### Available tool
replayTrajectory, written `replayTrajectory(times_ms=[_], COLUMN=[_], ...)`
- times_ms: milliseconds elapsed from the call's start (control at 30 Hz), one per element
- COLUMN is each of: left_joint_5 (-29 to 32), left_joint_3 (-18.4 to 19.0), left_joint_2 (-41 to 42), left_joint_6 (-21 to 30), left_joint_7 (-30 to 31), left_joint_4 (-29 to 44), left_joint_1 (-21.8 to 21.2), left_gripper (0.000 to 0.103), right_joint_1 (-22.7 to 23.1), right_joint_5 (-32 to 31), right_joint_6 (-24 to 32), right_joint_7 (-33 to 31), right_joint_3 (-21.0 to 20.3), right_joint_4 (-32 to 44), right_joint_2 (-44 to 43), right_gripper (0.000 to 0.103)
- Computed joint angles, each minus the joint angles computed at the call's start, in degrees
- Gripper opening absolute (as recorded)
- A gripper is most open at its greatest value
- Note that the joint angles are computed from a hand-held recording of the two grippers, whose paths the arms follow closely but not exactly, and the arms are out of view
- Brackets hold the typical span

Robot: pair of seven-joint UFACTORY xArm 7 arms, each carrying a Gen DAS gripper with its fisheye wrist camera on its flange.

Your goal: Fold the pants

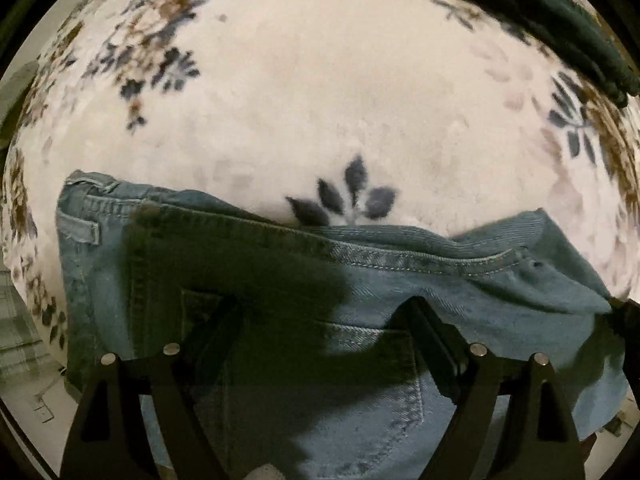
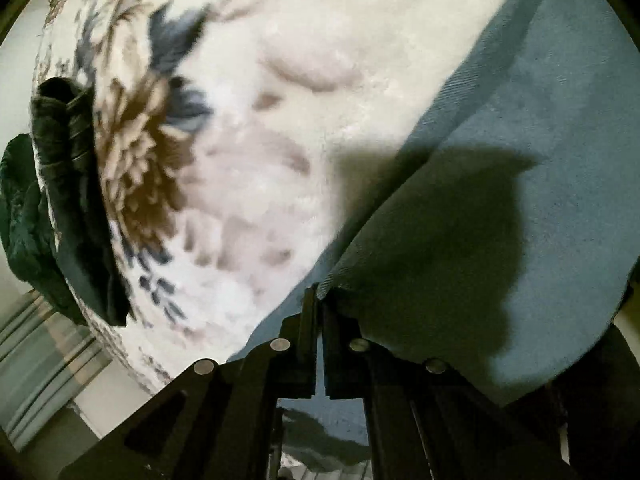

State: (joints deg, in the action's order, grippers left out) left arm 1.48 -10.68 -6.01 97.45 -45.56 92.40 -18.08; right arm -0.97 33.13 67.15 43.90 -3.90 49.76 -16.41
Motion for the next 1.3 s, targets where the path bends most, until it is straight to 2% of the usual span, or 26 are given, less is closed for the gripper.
replayTrajectory(times_ms=[100,133,167,200,233,300,400,500,533,600,700,833,900,967,1033,1100,1133,1200,1300], left_joint_5=[-1.35,-2.04,-2.55,-3.20,-3.47,-4.19,-1.69,4.02,3.25,1.69,2.27,2.55,2.88,3.25,3.24,5.40,5.76,6.09,5.68], left_joint_3=[0.53,0.75,0.99,0.92,0.79,0.34,-0.75,-0.71,-0.15,1.12,1.50,-0.32,-1.47,-1.64,-1.53,-1.49,-1.16,-0.38,-0.35], left_joint_2=[0.71,1.06,1.92,2.48,3.19,5.15,9.74,14.65,14.75,13.68,13.73,14.72,17.35,19.28,21.41,26.00,26.48,24.89,21.97], left_joint_6=[2.33,2.38,2.46,2.04,1.94,0.77,-0.08,0.19,-0.27,-1.11,1.94,7.09,8.92,9.24,8.84,11.46,12.81,11.41,10.23], left_joint_7=[0.38,0.09,0.14,0.17,0.43,1.72,4.05,6.38,5.96,4.42,3.43,-3.95,-6.45,-7.59,-8.95,-8.33,-8.01,-7.71,-7.32], left_joint_4=[2.80,4.06,6.07,7.58,8.71,10.76,13.93,16.30,15.75,14.41,17.53,23.95,27.92,29.48,30.58,35.35,35.18,31.24,27.09], left_joint_1=[0.32,0.51,0.72,0.62,0.42,-0.43,-2.89,-5.74,-5.84,-5.09,-5.12,-9.19,-11.97,-14.20,-16.37,-19.71,-20.94,-22.04,-21.55], left_gripper=[0.085,0.085,0.085,0.085,0.085,0.085,0.085,0.085,0.089,0.091,0.090,0.090,0.090,0.091,0.090,0.090,0.091,0.091,0.091], right_joint_1=[-0.29,-0.57,-0.68,-0.89,-1.03,-1.38,-2.37,-5.40,-7.26,-11.27,-16.58,-21.50,-22.71,-23.44,-23.90,-23.62,-23.36,-22.97,-24.09], right_joint_5=[4.54,6.37,7.43,7.86,7.71,5.22,0.59,-6.25,-9.37,-14.90,-19.71,-27.35,-26.49,-19.41,-12.97,-9.15,-9.41,-11.72,-17.86], right_joint_6=[-0.24,0.37,0.16,0.20,0.18,2.88,6.55,11.01,12.73,14.83,15.33,15.02,17.36,21.22,22.66,21.81,21.10,19.56,21.87], right_joint_7=[-2.93,-4.44,-5.58,-6.71,-8.04,-10.52,-11.34,-11.81,-12.69,-14.67,-17.19,-26.08,-29.77,-30.36,-29.90,-31.58,-32.65,-33.94,-35.93], right_joint_3=[-1.67,-2.46,-2.54,-2.74,-2.85,-3.42,-3.60,-5.05,-6.55,-9.37,-12.89,-15.97,-17.32,-19.01,-18.78,-16.93,-15.41,-12.87,-11.98], right_joint_4=[-1.45,-1.56,-2.08,-2.22,-2.33,-1.94,-2.78,-4.11,-4.05,-3.12,-0.68,5.33,8.75,11.28,12.13,12.74,13.39,13.87,14.51], right_joint_2=[1.14,0.63,-0.23,-1.43,-2.86,-5.34,-9.09,-13.51,-14.84,-16.13,-15.47,-10.20,-6.15,-1.45,1.88,4.38,5.65,7.46,9.39], right_gripper=[0.010,0.024,0.033,0.049,0.053,0.055,0.056,0.056,0.056,0.056,0.056,0.056,0.056,0.056,0.056,0.056,0.056,0.056,0.054])
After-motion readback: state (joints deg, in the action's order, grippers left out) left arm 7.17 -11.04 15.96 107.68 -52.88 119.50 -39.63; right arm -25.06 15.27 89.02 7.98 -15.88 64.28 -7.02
